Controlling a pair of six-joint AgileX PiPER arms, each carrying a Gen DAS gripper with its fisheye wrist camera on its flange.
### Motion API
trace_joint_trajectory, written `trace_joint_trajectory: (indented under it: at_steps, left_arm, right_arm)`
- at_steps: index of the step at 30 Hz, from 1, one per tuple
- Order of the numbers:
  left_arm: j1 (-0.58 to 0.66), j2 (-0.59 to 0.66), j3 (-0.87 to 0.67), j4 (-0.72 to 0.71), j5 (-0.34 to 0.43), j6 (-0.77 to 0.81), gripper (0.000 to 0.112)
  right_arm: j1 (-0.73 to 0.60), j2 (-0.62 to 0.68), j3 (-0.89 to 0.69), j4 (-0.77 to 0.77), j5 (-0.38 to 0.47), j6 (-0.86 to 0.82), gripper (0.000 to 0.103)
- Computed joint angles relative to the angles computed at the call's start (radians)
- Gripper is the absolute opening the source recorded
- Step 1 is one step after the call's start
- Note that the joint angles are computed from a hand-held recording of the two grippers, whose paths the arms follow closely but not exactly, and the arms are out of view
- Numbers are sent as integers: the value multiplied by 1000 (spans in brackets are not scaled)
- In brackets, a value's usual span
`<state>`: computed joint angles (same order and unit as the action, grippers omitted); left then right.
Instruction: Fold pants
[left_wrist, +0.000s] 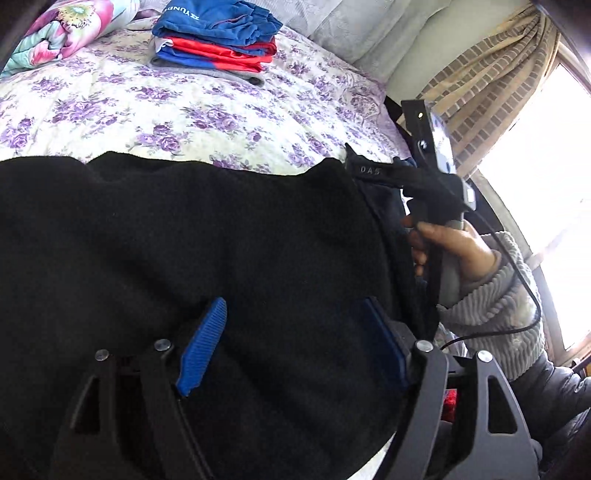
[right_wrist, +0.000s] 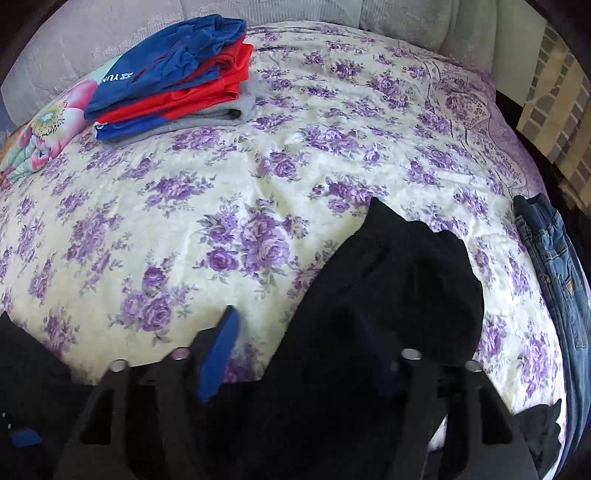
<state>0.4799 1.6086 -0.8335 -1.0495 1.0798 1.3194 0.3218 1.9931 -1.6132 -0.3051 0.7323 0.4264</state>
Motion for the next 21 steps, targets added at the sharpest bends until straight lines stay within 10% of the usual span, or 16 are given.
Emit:
trace_joint_trajectory:
  at_steps: [3, 12, 17, 21]
  left_arm:
    - [0, 3, 9, -16, 8, 37, 80]
    - [3, 0, 18, -23, 13, 63, 83]
    - [4, 0, 21, -27, 14, 68, 83]
    - [-1, -4, 21, -24, 13, 70, 86]
  right_arm:
    - [-81, -55, 79, 179, -78, -127, 5]
    - [-329, -384, 451, 929, -248, -728, 3]
    - [-742, -712, 777, 1375, -35, -1134, 3]
    - [-1044, -730, 922, 1390, 189, -1239, 3]
